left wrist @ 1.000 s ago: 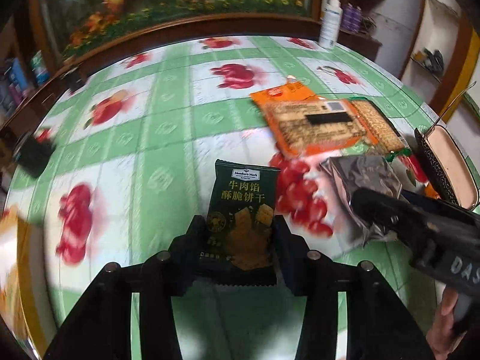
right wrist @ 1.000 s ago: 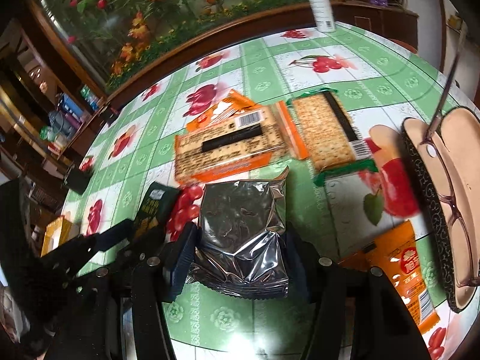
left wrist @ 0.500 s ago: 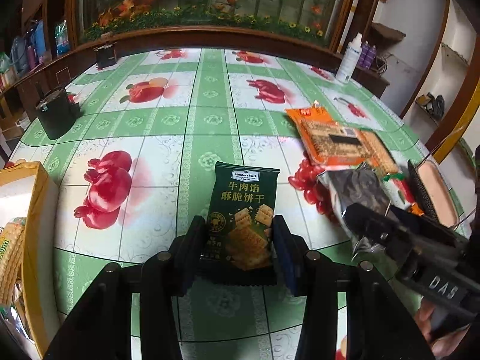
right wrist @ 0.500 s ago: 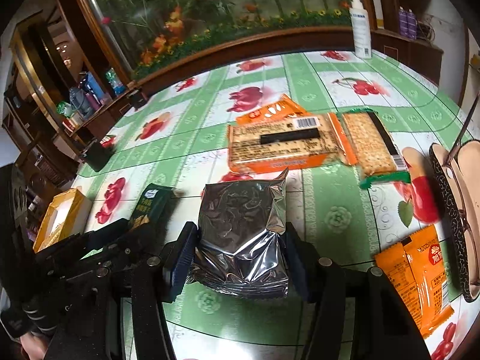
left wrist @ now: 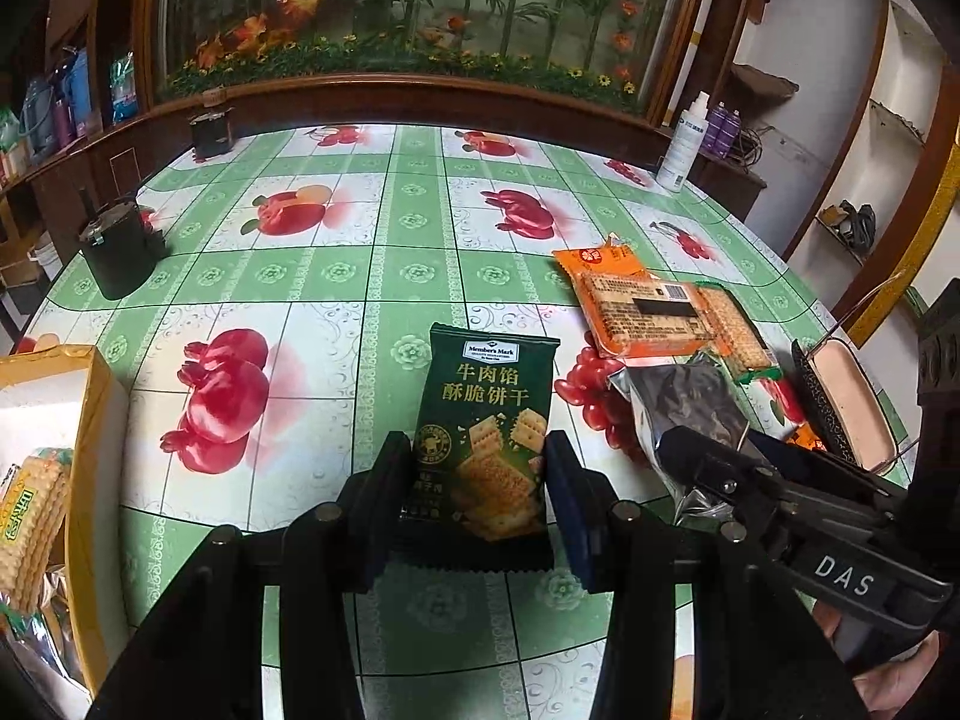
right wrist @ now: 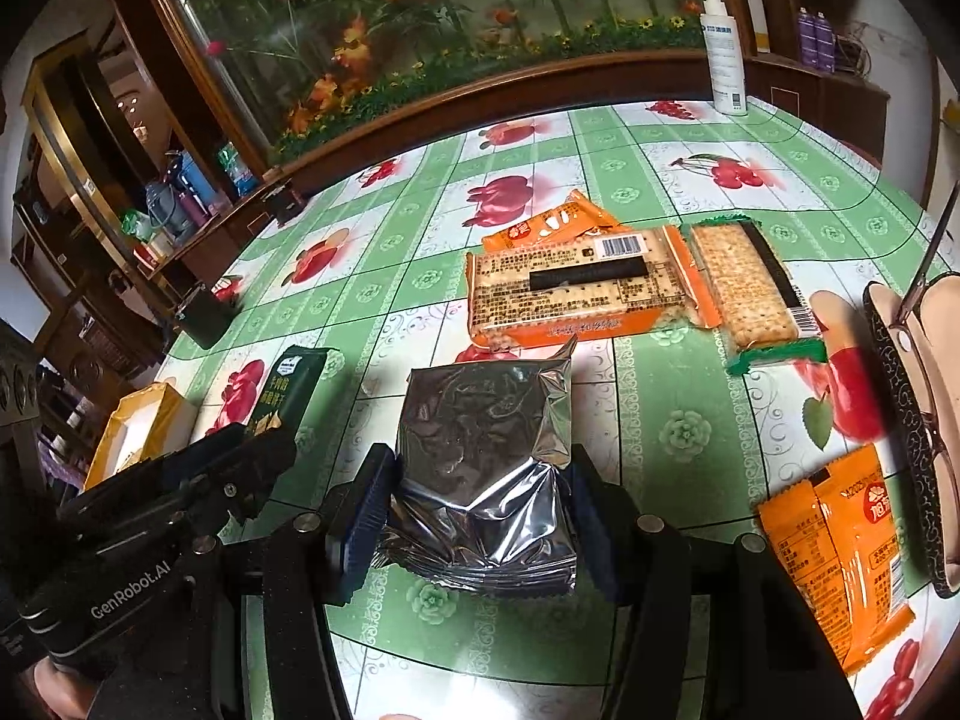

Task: Organize snacks
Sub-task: 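Hold the green pack in the left tool and the foil bag in the right tool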

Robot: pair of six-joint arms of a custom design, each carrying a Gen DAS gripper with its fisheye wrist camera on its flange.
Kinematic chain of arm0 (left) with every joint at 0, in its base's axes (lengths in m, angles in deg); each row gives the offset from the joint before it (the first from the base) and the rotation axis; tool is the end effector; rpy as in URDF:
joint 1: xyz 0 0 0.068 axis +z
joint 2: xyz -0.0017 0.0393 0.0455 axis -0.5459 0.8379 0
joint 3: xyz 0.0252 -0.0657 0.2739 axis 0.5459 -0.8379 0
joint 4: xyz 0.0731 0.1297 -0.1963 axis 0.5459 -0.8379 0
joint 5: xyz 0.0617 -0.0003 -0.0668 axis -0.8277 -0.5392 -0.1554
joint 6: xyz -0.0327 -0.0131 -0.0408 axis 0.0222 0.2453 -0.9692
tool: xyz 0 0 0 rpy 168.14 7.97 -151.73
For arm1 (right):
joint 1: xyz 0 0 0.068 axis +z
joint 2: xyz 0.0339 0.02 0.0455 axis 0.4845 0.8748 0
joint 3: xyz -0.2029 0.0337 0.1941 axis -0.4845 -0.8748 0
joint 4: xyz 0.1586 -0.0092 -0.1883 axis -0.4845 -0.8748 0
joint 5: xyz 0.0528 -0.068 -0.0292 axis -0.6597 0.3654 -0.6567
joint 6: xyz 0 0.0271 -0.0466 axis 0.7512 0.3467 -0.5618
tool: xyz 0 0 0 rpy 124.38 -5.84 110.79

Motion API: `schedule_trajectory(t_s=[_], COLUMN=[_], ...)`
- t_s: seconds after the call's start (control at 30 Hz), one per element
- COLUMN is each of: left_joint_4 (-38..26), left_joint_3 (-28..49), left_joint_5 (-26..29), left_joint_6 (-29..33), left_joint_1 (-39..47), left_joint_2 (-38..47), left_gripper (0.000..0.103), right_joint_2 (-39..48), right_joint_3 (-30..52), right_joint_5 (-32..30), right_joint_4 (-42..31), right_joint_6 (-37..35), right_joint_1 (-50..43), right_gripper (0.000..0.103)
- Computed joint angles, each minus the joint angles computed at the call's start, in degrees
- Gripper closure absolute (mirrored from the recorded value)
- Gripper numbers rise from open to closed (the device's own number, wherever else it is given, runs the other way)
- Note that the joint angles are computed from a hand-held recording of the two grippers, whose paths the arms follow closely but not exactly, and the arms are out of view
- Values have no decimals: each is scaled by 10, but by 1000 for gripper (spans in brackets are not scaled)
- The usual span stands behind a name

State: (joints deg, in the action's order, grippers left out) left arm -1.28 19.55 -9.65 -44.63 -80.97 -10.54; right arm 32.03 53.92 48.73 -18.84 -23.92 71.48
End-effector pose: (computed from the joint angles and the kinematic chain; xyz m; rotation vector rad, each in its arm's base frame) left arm 0.1661 -0.1651 0.1916 0.0197 2.4179 -0.2518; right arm 0.1782 0.1574 0.1810 -0.0852 2.4239 0.5062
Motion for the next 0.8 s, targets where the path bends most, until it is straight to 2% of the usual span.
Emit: schedule_trajectory(t_s=[0.8], left_joint_4=[1], left_joint_3=[-3], left_joint_5=[-1], left_joint_6=[-1], left_joint_1=[3], left_joint_2=[-12], left_gripper=[59], right_joint_2=[3], right_joint_3=[-3], right_joint_5=[-12], right_joint_4=[8], right_joint_6=[3], right_joint_1=[-8], right_gripper=[42])
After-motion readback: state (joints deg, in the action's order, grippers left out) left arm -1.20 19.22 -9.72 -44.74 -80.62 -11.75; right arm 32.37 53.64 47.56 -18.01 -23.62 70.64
